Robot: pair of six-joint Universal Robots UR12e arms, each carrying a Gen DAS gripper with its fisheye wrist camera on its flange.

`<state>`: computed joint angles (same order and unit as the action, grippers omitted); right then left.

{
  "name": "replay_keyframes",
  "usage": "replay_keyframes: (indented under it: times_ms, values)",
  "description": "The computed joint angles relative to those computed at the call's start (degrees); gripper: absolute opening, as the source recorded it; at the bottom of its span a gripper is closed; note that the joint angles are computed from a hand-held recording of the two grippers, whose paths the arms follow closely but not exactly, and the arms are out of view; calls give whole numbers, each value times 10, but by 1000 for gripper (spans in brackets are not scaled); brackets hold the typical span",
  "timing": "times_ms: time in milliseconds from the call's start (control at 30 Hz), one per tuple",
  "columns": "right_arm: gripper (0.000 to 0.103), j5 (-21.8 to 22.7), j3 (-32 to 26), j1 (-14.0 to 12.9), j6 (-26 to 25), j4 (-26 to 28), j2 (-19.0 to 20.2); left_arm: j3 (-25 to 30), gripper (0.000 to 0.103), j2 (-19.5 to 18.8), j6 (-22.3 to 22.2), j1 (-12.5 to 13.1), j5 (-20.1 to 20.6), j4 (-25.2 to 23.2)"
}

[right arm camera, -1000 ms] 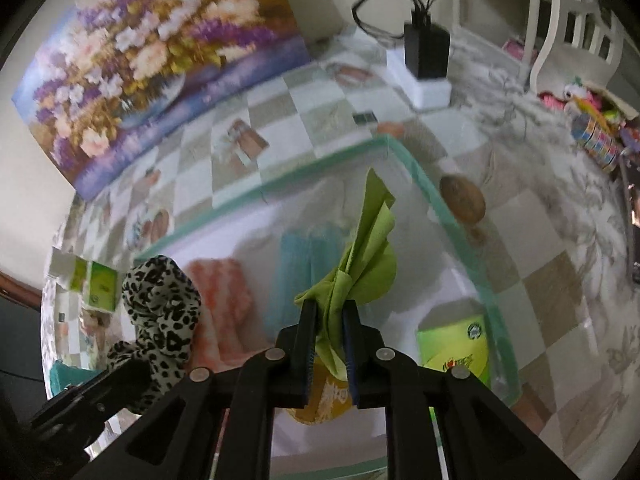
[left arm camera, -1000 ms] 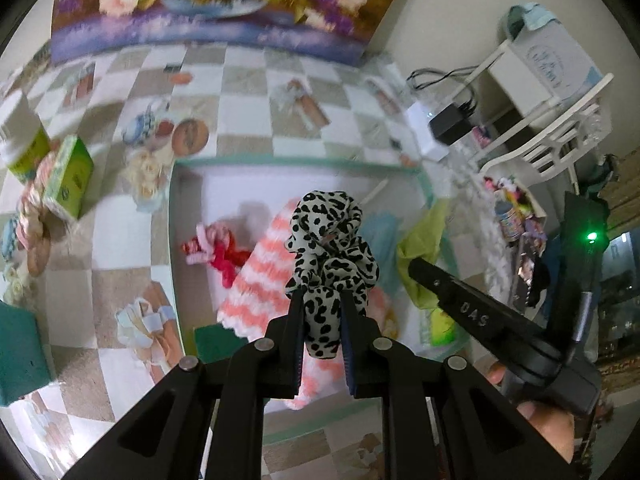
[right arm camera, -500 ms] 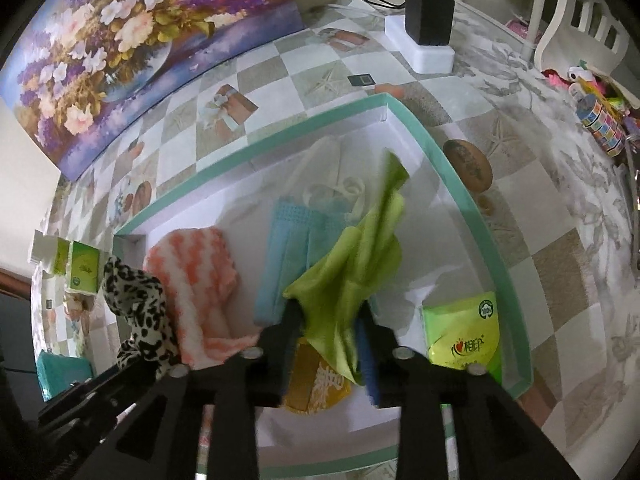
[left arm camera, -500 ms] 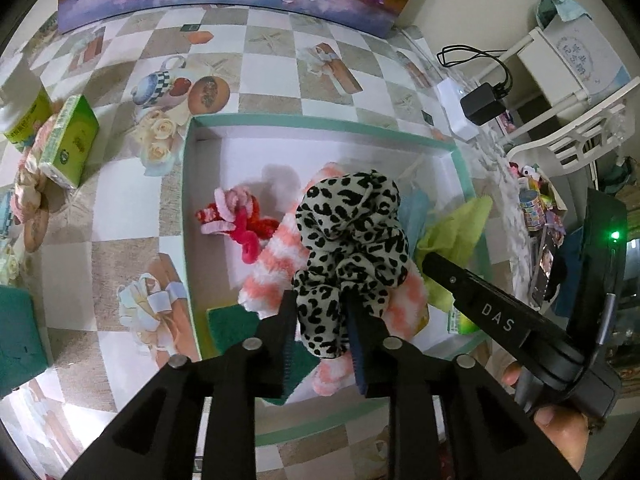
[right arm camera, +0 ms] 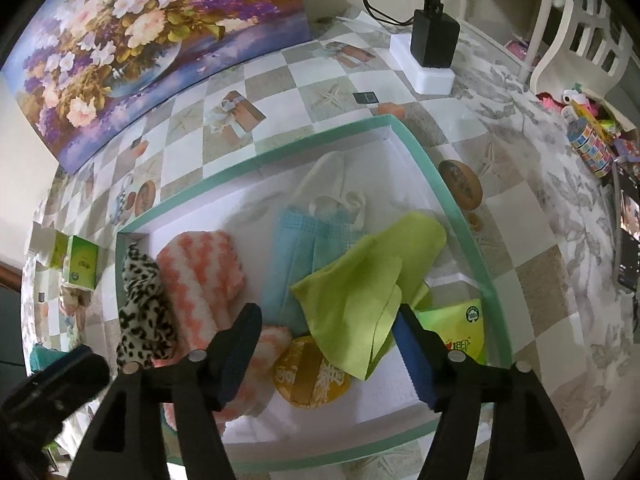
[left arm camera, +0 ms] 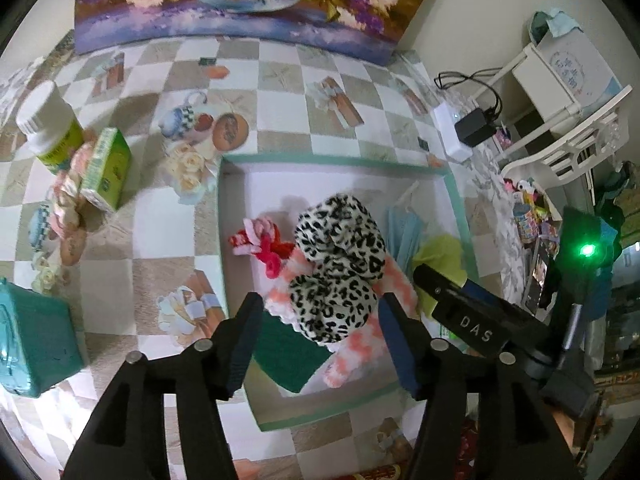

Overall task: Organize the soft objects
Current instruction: 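Open the right tool to drop the cloth while the left tool releases the scrunchie, then move both tools back from the tray toward the pink cloth and tissue pack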

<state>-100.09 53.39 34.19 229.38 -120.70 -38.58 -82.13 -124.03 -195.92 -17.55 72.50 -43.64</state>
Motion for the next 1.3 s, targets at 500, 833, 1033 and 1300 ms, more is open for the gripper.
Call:
replay_keyframes:
  times_ms: [500, 833, 1033, 1300]
  values:
    - [103, -51, -33, 9, 11, 55, 12, -21, 93, 15, -70, 25, 109, 14]
    - [103, -95, -69, 22, -5, 56, 25, -35, 97, 24, -103, 45, 152, 28]
    - [103, -111, -131, 38, -61, 61, 56, -45, 97, 32, -122, 59, 165, 25]
    - [103, -101, -221, 54, -123, 83, 104, -52, 97, 40, -116, 75, 195, 9]
